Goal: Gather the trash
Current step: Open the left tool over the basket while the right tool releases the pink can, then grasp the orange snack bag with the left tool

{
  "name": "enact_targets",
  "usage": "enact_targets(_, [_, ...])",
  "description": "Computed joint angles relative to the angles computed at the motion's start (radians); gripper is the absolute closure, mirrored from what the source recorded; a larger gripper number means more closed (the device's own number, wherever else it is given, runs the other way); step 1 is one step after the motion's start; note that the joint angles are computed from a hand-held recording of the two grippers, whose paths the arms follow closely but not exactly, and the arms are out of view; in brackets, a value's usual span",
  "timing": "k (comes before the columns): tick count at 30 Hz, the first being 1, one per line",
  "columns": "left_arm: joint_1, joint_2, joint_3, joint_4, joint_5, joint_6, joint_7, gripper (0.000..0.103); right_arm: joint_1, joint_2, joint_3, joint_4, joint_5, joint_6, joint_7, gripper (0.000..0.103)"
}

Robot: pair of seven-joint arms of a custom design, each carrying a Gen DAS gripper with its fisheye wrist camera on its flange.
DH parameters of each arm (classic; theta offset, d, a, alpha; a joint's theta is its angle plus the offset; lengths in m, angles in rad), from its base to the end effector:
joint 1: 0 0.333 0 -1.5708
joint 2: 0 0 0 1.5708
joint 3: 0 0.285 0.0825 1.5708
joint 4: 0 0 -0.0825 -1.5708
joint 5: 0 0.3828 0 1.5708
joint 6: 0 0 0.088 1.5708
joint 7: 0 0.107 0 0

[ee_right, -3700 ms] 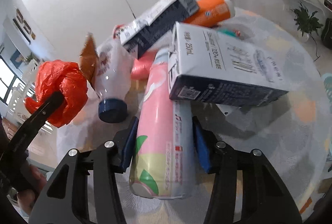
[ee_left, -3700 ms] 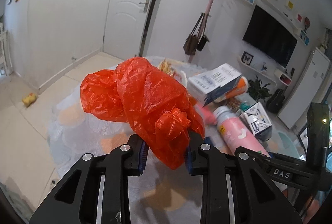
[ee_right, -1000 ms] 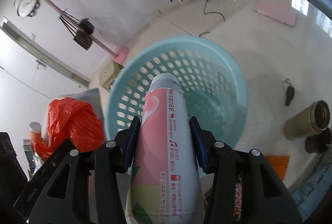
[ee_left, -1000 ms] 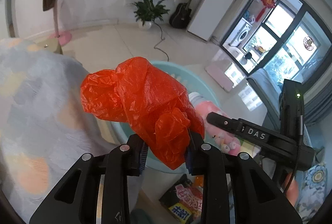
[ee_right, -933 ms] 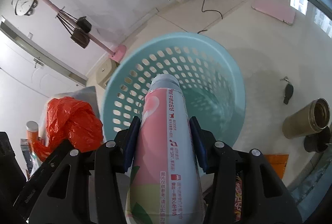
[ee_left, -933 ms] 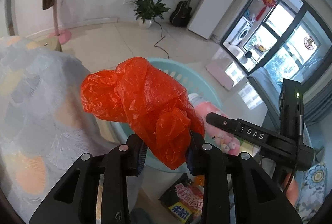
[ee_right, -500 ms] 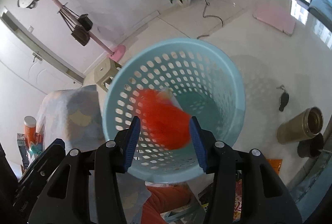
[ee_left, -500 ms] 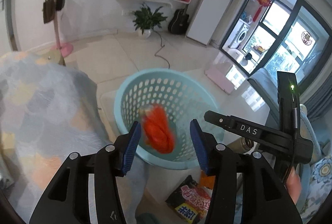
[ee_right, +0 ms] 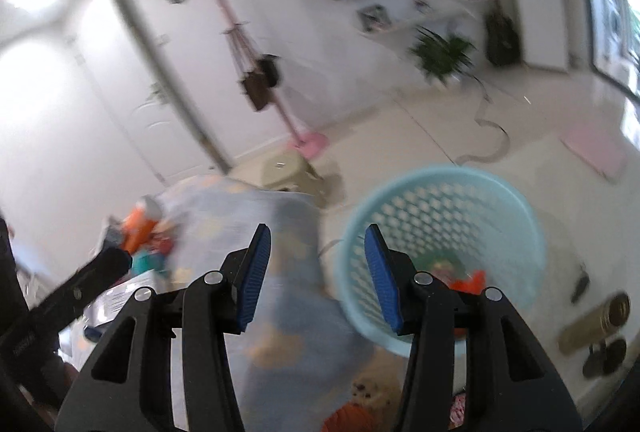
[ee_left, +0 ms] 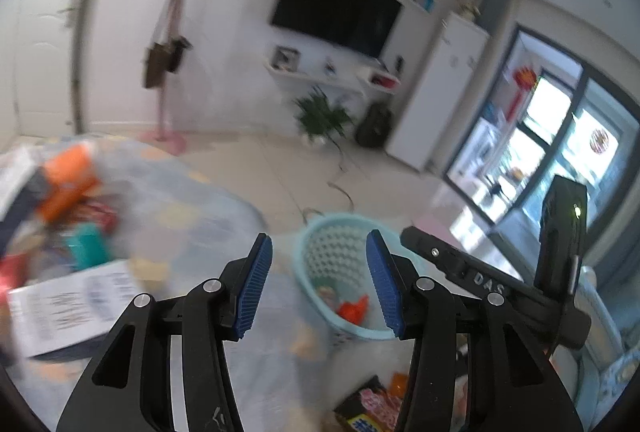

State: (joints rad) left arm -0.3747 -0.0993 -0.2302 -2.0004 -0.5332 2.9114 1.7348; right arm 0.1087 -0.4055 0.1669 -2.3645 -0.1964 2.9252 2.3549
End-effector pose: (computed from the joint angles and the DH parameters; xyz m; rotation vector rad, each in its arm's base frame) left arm 0.4902 -0.3073 0.5874 -1.4876 2.0723 -1.4241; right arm 0.4639 0.1531 0.5656 -1.3014 1.7975 -0.5199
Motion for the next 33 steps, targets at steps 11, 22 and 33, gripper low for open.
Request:
enact_targets(11, [0.204,-0.341,0.058,-0.310,0.233,0.026,-0.346,0.051,0.097,0.208,0.098,0.245,-0.158,-0.003,-0.013,0.057])
enact_targets(22, [0.303,-0.357,0.170,-0.348,0.367,-0.089,-0.452,0.032,0.301,0.410,0.020,0.435,-0.071,-0.082,-0.160,0.047])
enact_targets(33, [0.297,-0.245,0.204,-0.307,0.290,-0.110,-0.388,0.060,0.443,0.545,-0.011,0.603,-0.121,-0.170,-0.199,0.032])
